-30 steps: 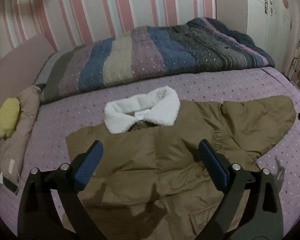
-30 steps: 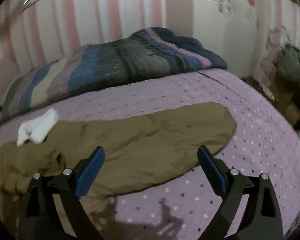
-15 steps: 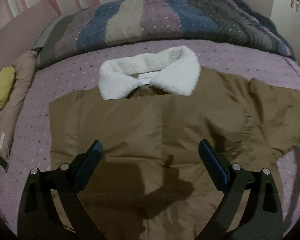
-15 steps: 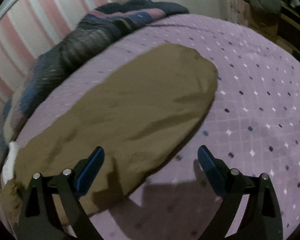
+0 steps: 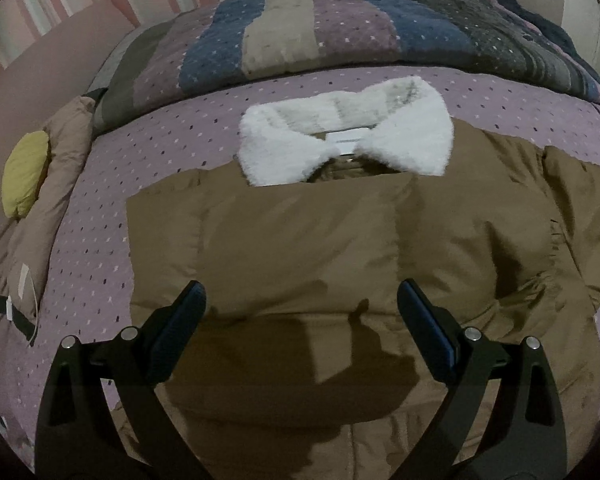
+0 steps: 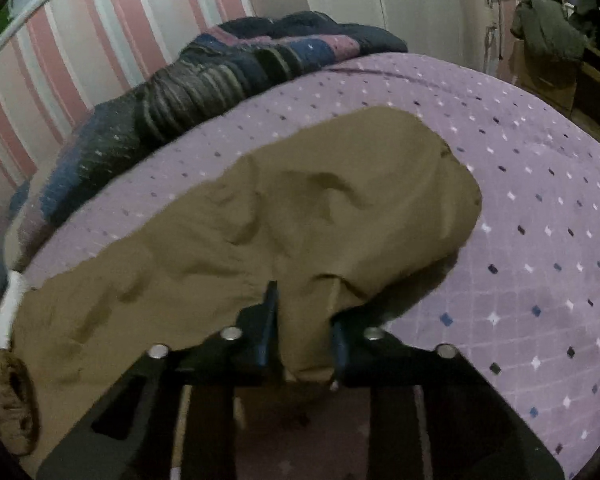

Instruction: Fold large clothes

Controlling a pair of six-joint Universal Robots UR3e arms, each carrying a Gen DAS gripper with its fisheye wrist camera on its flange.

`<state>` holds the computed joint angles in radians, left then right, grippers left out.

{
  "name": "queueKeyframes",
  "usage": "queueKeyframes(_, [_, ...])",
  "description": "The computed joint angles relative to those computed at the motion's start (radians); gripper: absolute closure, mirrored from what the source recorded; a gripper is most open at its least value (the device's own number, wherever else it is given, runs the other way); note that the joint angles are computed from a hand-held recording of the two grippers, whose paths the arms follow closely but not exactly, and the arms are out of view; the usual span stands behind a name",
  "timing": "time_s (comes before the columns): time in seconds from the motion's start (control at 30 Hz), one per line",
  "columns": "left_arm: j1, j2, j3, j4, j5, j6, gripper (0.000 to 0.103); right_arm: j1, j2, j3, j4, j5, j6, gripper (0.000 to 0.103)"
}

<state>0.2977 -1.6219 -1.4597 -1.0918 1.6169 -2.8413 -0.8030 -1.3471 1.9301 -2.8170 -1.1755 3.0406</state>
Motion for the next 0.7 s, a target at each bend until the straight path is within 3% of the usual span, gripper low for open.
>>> queueKeyframes(0.3, [0.117,0.049,-0.043,0.012,-0.051,0.088,0.007,0.008,-0.314,-0.004,0.217,0.073,-0.059,0.087])
queueKeyframes(0.5, [0.216,0.065,-0.032,-0.029,-0.114,0.177,0.007,0.254,-0.442,-0.11,0.31,-0.04,-0.061,0.087])
queueKeyframes(0.7, [0.338,0.067,-0.002,-0.088,-0.181,0.253,0.008,0.651,-0.319,-0.331,0.332,-0.332,-0.059,0.089])
